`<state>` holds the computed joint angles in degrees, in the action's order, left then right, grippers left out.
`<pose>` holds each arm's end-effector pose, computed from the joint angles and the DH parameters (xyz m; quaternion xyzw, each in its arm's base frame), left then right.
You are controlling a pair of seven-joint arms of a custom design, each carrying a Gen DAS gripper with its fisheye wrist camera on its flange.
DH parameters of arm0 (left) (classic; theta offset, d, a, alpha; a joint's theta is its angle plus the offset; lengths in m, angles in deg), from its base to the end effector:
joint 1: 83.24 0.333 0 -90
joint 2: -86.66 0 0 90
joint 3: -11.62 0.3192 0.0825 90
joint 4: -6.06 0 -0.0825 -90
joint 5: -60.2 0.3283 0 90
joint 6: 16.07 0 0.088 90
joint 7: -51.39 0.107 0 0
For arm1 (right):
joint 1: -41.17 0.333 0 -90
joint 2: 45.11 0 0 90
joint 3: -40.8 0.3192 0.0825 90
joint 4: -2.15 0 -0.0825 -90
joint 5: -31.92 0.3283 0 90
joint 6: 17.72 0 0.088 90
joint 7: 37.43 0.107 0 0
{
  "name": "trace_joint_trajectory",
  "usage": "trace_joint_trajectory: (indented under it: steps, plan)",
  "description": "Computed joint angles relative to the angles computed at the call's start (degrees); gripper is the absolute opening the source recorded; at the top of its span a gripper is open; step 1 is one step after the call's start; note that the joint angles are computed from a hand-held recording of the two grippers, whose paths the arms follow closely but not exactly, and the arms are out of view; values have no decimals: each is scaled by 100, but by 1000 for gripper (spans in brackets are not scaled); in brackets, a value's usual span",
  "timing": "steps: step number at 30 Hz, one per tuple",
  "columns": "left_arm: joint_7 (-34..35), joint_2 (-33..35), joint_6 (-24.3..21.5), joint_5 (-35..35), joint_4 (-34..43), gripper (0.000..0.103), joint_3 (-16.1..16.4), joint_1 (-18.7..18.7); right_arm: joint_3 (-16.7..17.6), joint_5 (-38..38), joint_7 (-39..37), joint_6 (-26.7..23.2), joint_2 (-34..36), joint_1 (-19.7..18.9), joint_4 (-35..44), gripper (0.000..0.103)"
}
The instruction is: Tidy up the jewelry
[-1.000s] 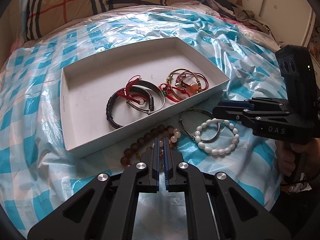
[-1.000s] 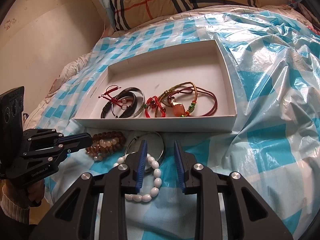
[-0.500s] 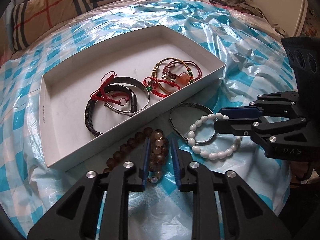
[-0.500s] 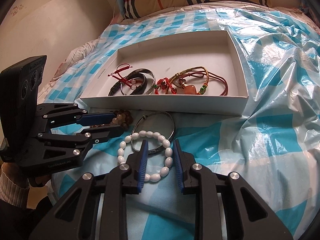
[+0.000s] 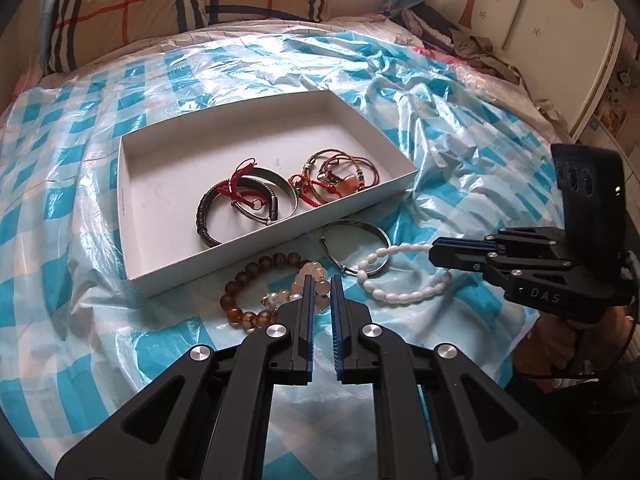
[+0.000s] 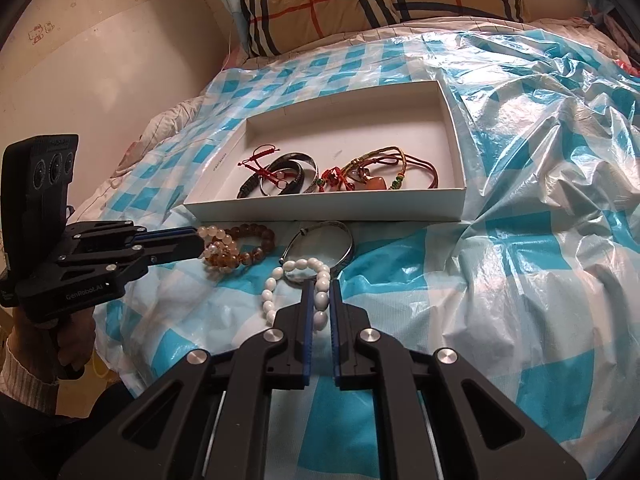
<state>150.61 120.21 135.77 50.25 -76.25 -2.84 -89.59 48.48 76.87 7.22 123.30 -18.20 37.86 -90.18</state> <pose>0.6792 -0.2036 0.4578 -0.5551 0.7613 -0.3191 0.1030 0.6649 0.0347 0.4271 -0.7525 0.5503 -0.0233 0.3610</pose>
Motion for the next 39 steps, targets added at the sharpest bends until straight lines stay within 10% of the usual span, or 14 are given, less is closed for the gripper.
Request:
trace_joint_trajectory:
  steps: [16,23,39]
  plan:
    - [-337,-315,218,-10,-601,7,61,-53,-90,-300,568,-347,205,14,142,25]
    - [-531,-272,187,107,-548,7,113,-97,10,-391,421,-167,197,22,81,9]
    - [-1556,-488,295,1017,-672,7,564,-478,4,1356,-503,-589,-325,-220,-94,8]
